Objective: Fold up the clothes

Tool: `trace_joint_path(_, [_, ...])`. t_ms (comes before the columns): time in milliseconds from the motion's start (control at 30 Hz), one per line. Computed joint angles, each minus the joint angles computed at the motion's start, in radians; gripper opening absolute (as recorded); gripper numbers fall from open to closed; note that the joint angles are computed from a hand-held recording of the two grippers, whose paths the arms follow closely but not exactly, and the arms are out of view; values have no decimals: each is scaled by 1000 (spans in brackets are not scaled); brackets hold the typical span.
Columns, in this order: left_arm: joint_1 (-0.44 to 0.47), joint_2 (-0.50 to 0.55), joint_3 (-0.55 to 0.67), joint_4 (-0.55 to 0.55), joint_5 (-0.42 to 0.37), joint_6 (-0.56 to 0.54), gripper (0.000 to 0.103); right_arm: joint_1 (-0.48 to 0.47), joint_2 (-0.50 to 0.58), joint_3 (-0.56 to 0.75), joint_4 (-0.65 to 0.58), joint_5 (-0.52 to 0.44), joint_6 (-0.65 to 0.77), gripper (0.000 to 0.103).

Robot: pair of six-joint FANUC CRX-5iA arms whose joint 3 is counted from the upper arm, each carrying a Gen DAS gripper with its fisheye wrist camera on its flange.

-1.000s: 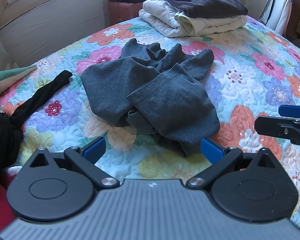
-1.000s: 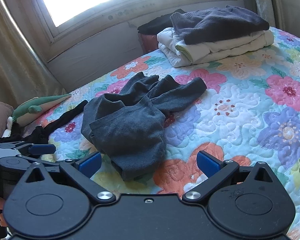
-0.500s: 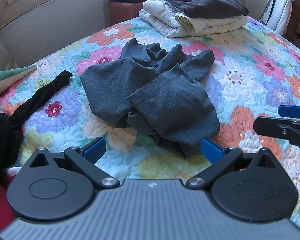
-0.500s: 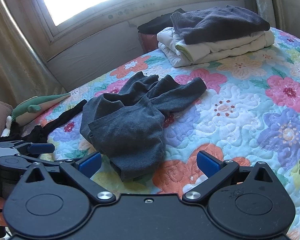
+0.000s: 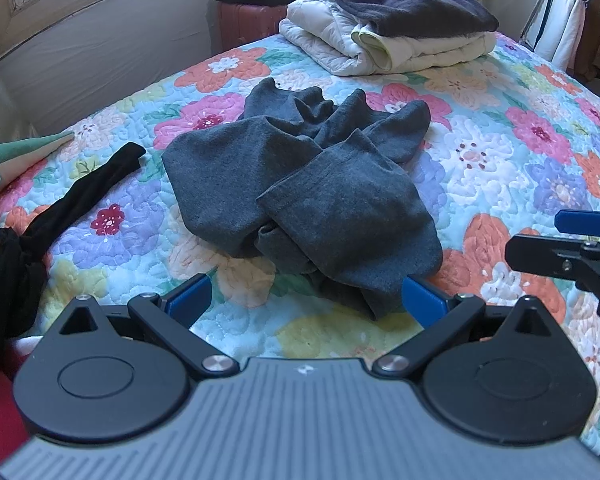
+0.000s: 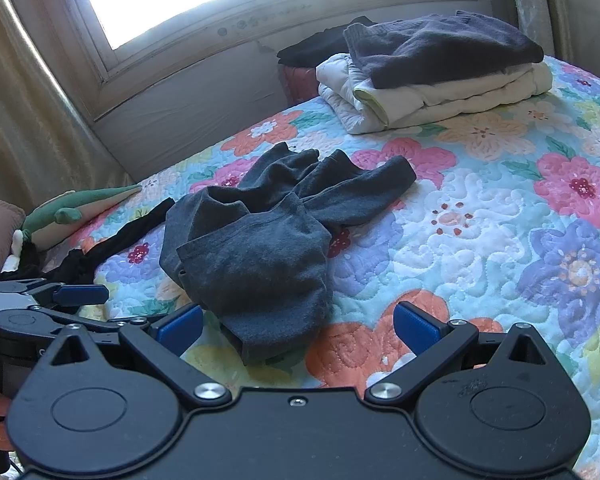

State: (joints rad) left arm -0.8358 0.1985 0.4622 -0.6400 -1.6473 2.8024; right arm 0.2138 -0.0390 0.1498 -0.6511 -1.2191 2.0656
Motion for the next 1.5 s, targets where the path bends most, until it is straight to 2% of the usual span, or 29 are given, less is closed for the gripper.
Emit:
trace_joint_path(133, [-3, 8, 2, -20, -14, -15, 103, 2, 4, -5, 3, 9, -8, 103])
trace_joint_path(233, [-15, 10, -8, -76, -12, -43, 103, -15, 17, -4, -39, 14, 5, 103])
trace_joint_path(367, [17, -51, -114, -99, 108, -60, 101, -21, 58, 16, -96, -1, 19, 103])
trace_joint_path(500, [94, -181, -306, -68, 331, 98, 101, 16, 104, 29, -77, 4, 16, 103])
trace_joint_path(533, [110, -203, -343, -65, 367, 141, 101, 24, 115, 30, -73, 7, 11, 103])
trace_joint_path(600, [128, -226, -386, -68, 395, 180, 101, 29, 141, 38, -84, 7, -8, 103])
trace_joint_path(700, [139, -244, -425, -94, 411, 178, 103, 20, 198, 73, -131, -12, -57, 103])
trace_joint_path(800, [112, -239, -435, -207, 397, 231, 103, 13, 263, 115, -190, -30, -123, 101])
trace_joint_path(867, [123, -223, -430, -236, 407, 204, 103, 23, 294, 127, -208, -22, -160, 94])
trace_joint_path(933, [186, -222, -445, -173, 475, 128, 103, 36, 321, 136, -219, -7, -194, 91])
trace_joint_path(1000, [271, -215, -463, -58, 539, 69, 103, 54, 324, 130, -223, 20, -178, 87])
trace_joint_path(1033, [314, -218, -483, 4, 581, 57, 103, 62, 321, 127, -219, 30, -161, 82])
trace_joint_path(1067, [351, -225, -510, 58, 623, 71, 102, 70, 318, 126, -210, 34, -144, 73])
trace_joint_path(1100, [379, -237, -540, 100, 663, 106, 99, 79, 316, 125, -201, 38, -126, 66])
trace_joint_path(1133, [405, -247, -565, 141, 695, 133, 95, 87, 313, 124, -192, 42, -108, 54])
trace_joint_path(1167, [418, -250, -570, 170, 697, 140, 85, 88, 311, 123, -194, 37, -88, 40])
trace_joint_path(1200, [417, -246, -557, 179, 677, 131, 74, 80, 310, 125, -209, 25, -71, 36])
trace_joint_path(1233, [418, -245, -547, 193, 665, 125, 67, 72, 308, 126, -224, 14, -61, 32])
trace_joint_path(1267, [426, -253, -548, 217, 674, 128, 51, 65, 301, 123, -235, 8, -53, 29])
trace_joint_path(1300, [436, -265, -556, 246, 691, 138, 40, 61, 288, 115, -239, 10, -47, 28])
trace_joint_path(1400, [456, -295, -579, 312, 755, 157, 29, 65, 232, 78, -226, 54, -28, 25])
trace_joint_path(1500, [443, -306, -582, 334, 801, 134, 27, 78, 156, 37, -179, 112, 1, 23])
